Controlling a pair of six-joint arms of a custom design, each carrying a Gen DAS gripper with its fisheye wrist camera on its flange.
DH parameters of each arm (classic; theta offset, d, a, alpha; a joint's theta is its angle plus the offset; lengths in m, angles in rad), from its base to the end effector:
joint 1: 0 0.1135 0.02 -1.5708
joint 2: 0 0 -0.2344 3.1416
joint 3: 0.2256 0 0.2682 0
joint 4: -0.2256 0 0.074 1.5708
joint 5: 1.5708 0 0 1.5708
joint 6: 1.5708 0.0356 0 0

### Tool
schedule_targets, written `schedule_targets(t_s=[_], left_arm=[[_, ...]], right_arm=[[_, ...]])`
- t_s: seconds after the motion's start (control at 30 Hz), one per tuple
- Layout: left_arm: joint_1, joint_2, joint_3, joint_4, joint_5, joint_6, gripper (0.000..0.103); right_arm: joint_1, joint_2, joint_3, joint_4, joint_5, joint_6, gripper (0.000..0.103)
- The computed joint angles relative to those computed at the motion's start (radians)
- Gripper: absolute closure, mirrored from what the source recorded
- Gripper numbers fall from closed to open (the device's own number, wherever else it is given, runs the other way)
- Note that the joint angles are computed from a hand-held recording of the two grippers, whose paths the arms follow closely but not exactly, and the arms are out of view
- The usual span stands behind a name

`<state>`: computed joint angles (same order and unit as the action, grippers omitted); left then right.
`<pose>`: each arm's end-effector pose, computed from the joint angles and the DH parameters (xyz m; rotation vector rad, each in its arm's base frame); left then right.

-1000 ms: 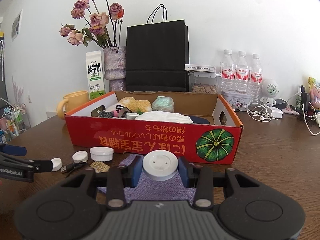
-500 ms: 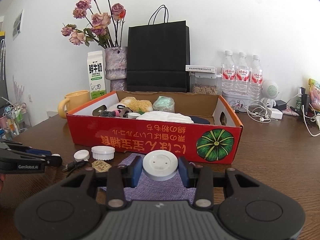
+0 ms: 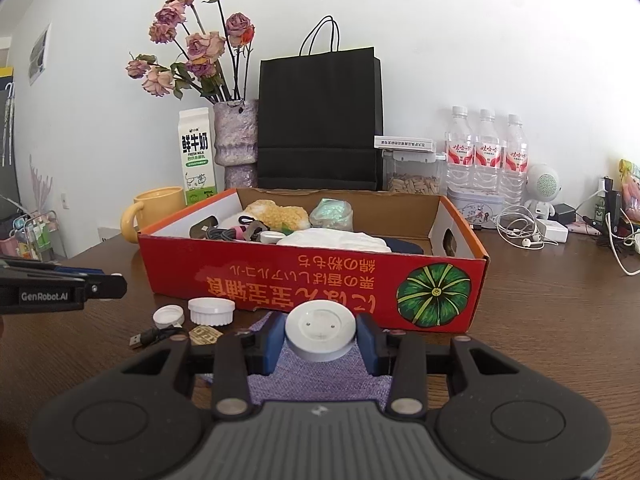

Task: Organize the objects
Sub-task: 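Carry both caps into the cardboard box and release them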

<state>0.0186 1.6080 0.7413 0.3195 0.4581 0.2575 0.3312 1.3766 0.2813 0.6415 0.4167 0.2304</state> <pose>0.3344 -0.0095 0.1322 0.5118 2.0071 -0.3155 0.2350 0.0656 0.0918 0.1604 1.9772 -0.0590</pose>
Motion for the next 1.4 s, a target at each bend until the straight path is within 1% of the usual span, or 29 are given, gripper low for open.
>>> schedule_targets(t_s=[0.2,0.33,0.47,0.63,0.9,1.17,1.4], left_arm=[[-0.038,-0.05,0.002,0.014,0.015,-0.043,0.074],[-0.077,-0.059,0.022,0.032,-0.006,-0.079,0.074],[-0.117,-0.036,0.062,0.051,-0.037,-0.121,0.074],[-0.164,0.023,0.126,0.073,-0.085,-0.155,0.074],[-0.215,0.166,0.278,0.064,-0.168,-0.186,0.074],[-0.256,0.29,0.401,0.079,-0.211,-0.197,0.074],[-0.264,0.387,0.505,0.047,-0.222,-0.187,0.073]], right_arm=[[-0.004,-0.043,0.01,0.01,-0.013,-0.031,0.065],[-0.028,-0.037,0.051,0.016,-0.032,-0.057,0.065],[-0.053,-0.013,0.101,0.037,-0.034,-0.08,0.065],[-0.105,0.033,0.157,0.056,-0.069,-0.094,0.065],[-0.184,0.189,0.274,0.107,-0.111,-0.118,0.065],[-0.236,0.352,0.388,0.126,-0.146,-0.143,0.065],[-0.274,0.428,0.45,0.112,-0.171,-0.134,0.065]])
